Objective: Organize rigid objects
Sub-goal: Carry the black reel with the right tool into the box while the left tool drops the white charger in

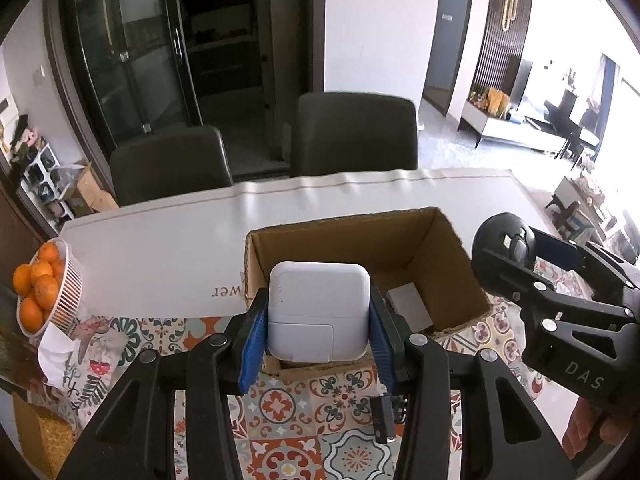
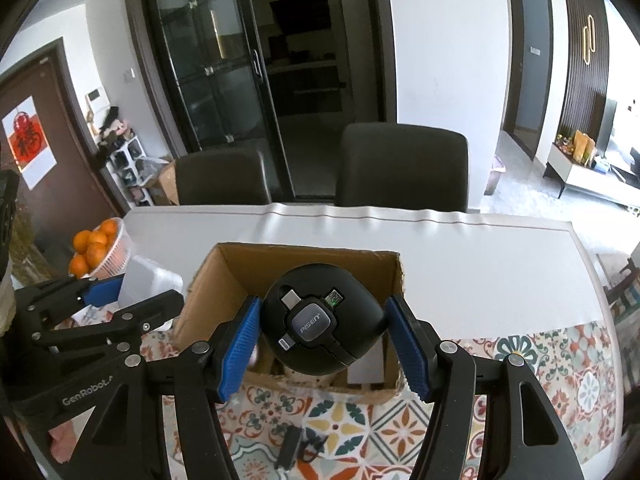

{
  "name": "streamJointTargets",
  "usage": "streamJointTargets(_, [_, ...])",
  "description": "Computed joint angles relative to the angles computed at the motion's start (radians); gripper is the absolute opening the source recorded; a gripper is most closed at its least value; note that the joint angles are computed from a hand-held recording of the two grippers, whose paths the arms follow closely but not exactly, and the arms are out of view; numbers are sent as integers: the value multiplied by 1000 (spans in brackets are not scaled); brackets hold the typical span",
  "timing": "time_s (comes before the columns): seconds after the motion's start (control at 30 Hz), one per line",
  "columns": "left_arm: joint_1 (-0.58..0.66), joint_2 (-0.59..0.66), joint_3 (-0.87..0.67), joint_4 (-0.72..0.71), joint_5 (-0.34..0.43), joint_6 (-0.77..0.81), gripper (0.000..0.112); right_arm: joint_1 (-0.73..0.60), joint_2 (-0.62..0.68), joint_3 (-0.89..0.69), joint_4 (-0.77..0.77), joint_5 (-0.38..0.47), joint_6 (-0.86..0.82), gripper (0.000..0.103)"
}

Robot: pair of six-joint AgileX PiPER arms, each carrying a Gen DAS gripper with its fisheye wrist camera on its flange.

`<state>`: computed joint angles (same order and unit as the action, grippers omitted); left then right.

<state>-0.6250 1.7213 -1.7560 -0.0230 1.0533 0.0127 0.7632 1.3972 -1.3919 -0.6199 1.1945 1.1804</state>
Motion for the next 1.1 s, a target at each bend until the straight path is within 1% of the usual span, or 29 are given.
streamJointTargets(0.1, [3, 49, -50, -5, 36, 4, 45, -47, 11, 6, 40, -30, -30, 63])
streamJointTargets(0.2, [-1, 88, -89, 6, 61, -3, 45, -72, 23, 19, 62, -55, -44, 63])
streamJointTargets(0.37, [-2, 171, -177, 6, 126, 6, 45, -119, 39, 33, 110, -95, -78, 63])
streamJointTargets(0.57, [3, 216, -193, -2, 151, 5, 46, -146, 63, 39, 137, -111, -105, 63])
streamJointTargets(0.63, [3, 219, -184, 2, 145, 1, 48, -152, 69, 41, 144, -115, -112, 63])
streamJointTargets(0.7, [4, 209, -164, 15, 132, -5, 51, -159, 75, 38, 151, -117, -120, 63])
streamJointTargets(0.8, [-3, 188, -136, 67, 104, -37, 61, -161, 82, 35, 154, -119, -123, 63])
streamJointTargets(0.97, [-6, 127, -69, 180, 47, -125, 82, -160, 98, 15, 154, -117, -134, 63])
streamJointTargets(1.03, [3, 107, -49, 206, 28, -150, 87, -158, 107, 2, 155, -115, -140, 63])
streamJointTargets(1.1, [15, 91, -35, 215, 21, -164, 89, -155, 118, -14, 156, -112, -144, 64])
